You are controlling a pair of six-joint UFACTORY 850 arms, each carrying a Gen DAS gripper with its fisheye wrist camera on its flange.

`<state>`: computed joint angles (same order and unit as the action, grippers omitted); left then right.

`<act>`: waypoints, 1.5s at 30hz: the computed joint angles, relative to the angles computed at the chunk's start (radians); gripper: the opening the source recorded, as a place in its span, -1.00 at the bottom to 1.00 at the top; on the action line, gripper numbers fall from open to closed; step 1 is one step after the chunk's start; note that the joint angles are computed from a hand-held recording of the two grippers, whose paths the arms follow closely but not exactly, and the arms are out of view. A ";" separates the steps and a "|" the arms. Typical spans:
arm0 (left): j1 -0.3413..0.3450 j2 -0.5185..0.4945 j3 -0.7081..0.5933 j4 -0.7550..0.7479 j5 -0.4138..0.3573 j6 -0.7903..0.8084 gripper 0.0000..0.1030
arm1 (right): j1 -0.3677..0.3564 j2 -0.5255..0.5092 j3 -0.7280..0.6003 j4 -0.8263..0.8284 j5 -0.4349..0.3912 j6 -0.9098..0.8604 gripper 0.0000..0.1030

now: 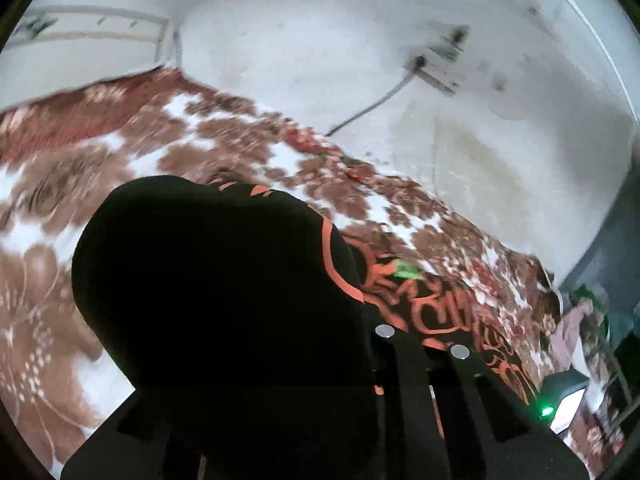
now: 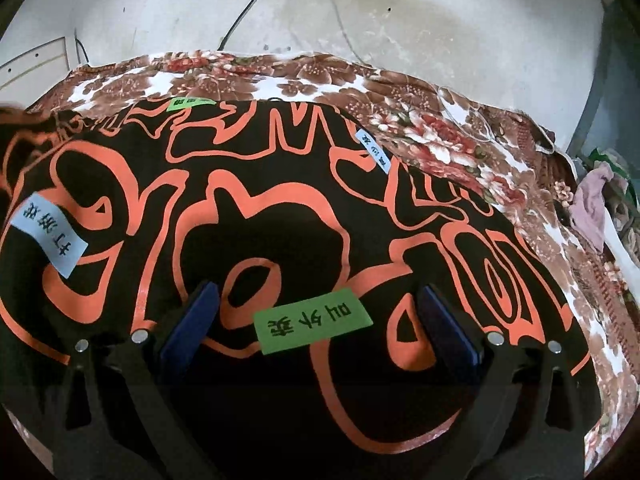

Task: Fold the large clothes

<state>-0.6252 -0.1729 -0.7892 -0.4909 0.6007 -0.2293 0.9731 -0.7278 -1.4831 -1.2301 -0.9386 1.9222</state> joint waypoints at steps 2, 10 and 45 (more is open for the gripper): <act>-0.039 -0.001 -0.049 -0.078 -0.028 0.124 -0.73 | -0.002 0.000 -0.002 0.006 0.006 -0.014 0.90; -0.210 -0.085 -0.298 -0.542 -0.078 0.852 -0.73 | -0.018 0.053 0.062 -0.020 0.095 0.023 0.90; -0.550 -0.544 -0.570 -0.641 0.412 1.544 -0.71 | -0.365 0.647 0.666 -1.005 0.739 0.923 0.91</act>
